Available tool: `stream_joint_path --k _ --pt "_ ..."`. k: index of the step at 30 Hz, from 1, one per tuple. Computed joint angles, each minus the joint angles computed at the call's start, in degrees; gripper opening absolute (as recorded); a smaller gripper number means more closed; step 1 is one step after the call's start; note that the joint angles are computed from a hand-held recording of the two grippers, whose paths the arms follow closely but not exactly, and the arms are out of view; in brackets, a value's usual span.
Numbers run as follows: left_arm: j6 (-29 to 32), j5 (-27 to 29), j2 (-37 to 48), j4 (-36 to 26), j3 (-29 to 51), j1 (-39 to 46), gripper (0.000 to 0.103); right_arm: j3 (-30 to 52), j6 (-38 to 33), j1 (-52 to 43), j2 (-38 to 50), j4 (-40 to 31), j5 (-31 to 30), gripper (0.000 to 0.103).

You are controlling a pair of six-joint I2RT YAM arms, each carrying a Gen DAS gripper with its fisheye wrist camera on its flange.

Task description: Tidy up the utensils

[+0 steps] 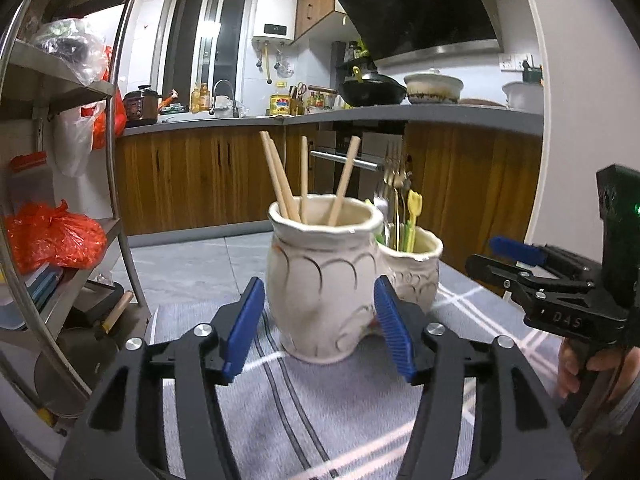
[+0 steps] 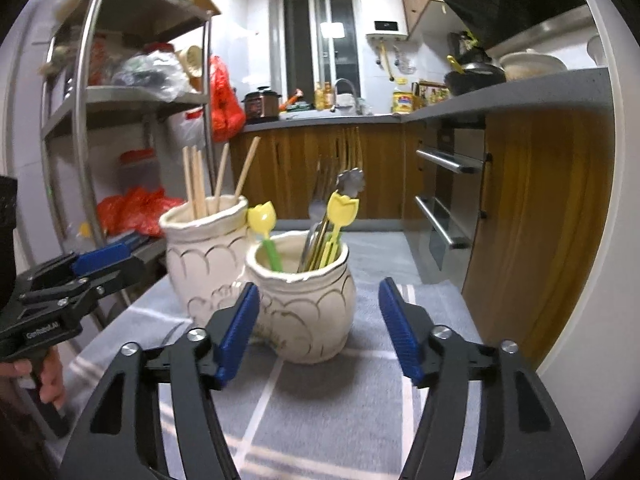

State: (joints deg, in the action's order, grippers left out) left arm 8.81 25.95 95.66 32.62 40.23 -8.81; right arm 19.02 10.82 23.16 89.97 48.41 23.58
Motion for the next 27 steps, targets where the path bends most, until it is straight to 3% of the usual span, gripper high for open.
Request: stream_joint_path --k 9,14,27 --pt "-0.4 -1.6 -0.4 4.2 -2.3 -1.3 0.083 -2.4 -0.5 -0.4 -0.3 4.3 1.4 0.092" --pt "0.0 -3.1 -1.2 6.9 -4.2 -2.2 0.097 -2.4 -3.0 1.7 0.7 6.5 3.6 0.097" --pt "-0.6 -3.7 -1.3 7.1 -4.3 -2.3 0.097 -2.3 -2.0 2.0 0.5 6.0 5.0 0.098"
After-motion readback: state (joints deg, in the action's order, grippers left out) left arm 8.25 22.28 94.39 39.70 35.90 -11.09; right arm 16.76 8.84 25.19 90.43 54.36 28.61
